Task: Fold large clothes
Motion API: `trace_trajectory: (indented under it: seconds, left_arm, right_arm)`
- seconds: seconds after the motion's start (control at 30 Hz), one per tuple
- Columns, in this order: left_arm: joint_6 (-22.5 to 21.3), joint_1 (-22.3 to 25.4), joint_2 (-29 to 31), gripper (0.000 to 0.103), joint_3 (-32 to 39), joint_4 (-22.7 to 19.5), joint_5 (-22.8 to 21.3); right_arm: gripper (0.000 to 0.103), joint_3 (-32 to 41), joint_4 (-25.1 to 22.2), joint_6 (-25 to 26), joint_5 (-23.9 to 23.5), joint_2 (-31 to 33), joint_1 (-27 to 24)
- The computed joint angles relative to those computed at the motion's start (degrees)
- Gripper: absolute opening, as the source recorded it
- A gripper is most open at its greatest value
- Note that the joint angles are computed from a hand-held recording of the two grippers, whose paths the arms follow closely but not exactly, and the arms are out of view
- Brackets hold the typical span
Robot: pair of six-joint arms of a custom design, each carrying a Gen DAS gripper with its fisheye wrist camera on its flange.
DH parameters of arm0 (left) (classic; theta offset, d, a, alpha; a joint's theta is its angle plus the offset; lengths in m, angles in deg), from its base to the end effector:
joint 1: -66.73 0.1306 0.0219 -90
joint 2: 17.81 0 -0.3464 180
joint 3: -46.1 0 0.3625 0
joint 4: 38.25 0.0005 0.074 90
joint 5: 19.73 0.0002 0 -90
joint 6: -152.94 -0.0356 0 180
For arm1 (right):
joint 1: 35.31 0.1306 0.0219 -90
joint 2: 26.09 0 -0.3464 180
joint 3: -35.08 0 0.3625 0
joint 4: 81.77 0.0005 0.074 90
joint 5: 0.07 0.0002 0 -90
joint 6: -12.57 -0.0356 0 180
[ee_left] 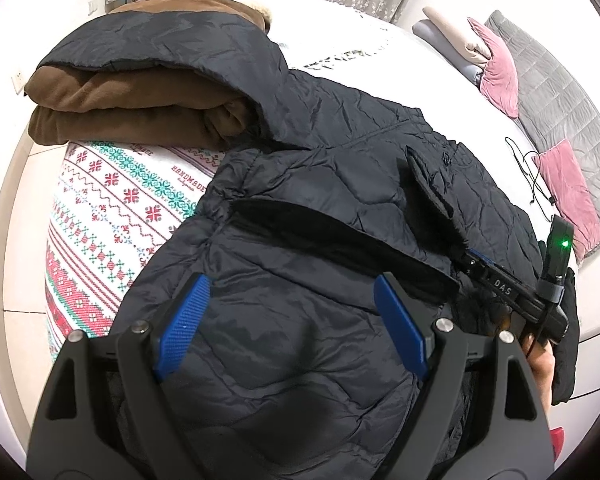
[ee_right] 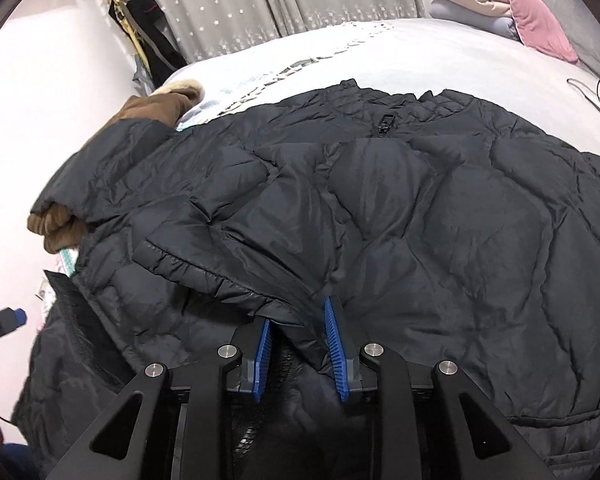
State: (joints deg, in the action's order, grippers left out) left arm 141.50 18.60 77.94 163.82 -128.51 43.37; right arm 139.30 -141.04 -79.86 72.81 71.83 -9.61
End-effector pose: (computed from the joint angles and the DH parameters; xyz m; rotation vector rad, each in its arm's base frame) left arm 0.2998 -0.3111 0.5126 -0.7830 2.4327 -0.1636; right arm 0.4416 0.2236 0.4271 -0.6343 2.4490 0.5745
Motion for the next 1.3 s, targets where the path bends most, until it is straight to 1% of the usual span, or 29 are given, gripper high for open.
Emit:
trace_trajectory:
  seconds: [0.13,0.23,0.3,0.37,0.4,0.43,0.47,0.53,0.6,0.63,0.67,0.73,0.8,0.9,0.97,1.03,1.07,1.13,1.2,1.3]
  left_arm:
    - [-0.16,-0.04,0.15,0.085,0.38,-0.56,-0.31]
    - [0.22,0.0,-0.17,0.085,0.13,-0.75,-0.64]
    - [0.48,0.08,-0.5,0.085,-0.24,-0.63,-0.64]
    - [0.66,0.04,-0.62,0.085,-0.39,-0.59,-0.64]
    - [0.63,0.03,-0.64,0.085,-0.41,-0.5,-0.62]
    - [0.59,-0.03,-0.56,0.085,-0.32,-0.47,-0.65]
    - [0.49,-0.12,-0.42,0.085,-0.15,-0.52,-0.73]
    - [0.1,-0.2,0.07,0.085,0.37,-0.82,-0.89]
    - [-0.19,-0.19,0.44,0.085,0.72,-1.1,-0.88]
    - [-0.23,-0.16,0.49,0.085,0.74,-1.18,-0.89]
    - [-0.18,-0.1,0.47,0.085,0.7,-1.24,-0.94]
    - [-0.01,0.11,0.28,0.085,0.47,-1.18,-1.04]
    - [0.19,0.31,-0.03,0.085,0.13,-1.06,-1.14]
    - [0.56,0.53,-0.76,0.085,-0.51,-0.97,-1.44]
    - [1.05,0.84,-1.75,0.085,-1.36,-0.77,-1.63]
    - [1.66,1.23,-2.84,0.085,-2.19,-0.41,-1.91]
    - [2.1,1.51,-3.72,0.085,-2.87,-0.04,-2.22]
    - [2.72,2.13,-5.58,0.085,-4.4,0.89,-2.88]
    - [3.34,2.93,-8.0,0.085,-6.55,2.22,-3.71]
    - [5.25,4.18,-11.0,0.085,-9.0,1.84,-5.36]
  right_arm:
    - [0.029,1.98,-2.41,0.12,-1.33,0.12,-0.52]
    - [0.041,3.22,-3.29,0.06,-3.21,-0.62,-1.82]
    - [0.056,4.18,-3.42,-0.97,-6.05,-1.4,-4.15]
    - [0.062,5.16,-4.13,-1.96,-8.1,-1.78,-6.76]
    - [0.063,5.69,-4.77,-2.17,-8.33,-1.75,-8.06]
    - [0.064,6.38,-5.9,-2.16,-7.19,-1.45,-9.28]
    - [0.064,7.21,-7.26,-2.08,-4.5,-0.87,-10.35]
    - [0.064,6.6,-7.37,-3.2,1.73,-0.78,-12.56]
    - [0.064,6.05,-7.33,-5.4,4.51,-0.04,-15.2]
    - [0.064,5.67,-7.59,-7.45,4.58,0.84,-17.51]
    - [0.064,5.15,-7.34,-8.35,3.94,1.25,-18.85]
    - [0.064,4.07,-6.69,-8.39,4.15,2.24,-20.97]
    - [0.064,3.05,-5.36,-7.68,3.2,2.3,-21.63]
    - [0.064,5.42,-8.32,-7.29,6.48,2.78,-20.25]
    - [0.064,6.68,-10.07,-8.01,7.13,2.53,-19.35]
    - [0.064,7.37,-11.08,-8.16,5.18,2.04,-19.34]
    - [0.064,7.91,-11.87,-8.65,3.79,1.26,-19.07]
    - [0.064,8.05,-12.84,-9.24,2.46,-0.65,-18.31]
    - [0.064,7.4,-13.62,-8.5,0.67,-3.3,-18.19]
    - [0.065,7.38,-16.41,-7.08,-1.07,-6.55,-16.65]
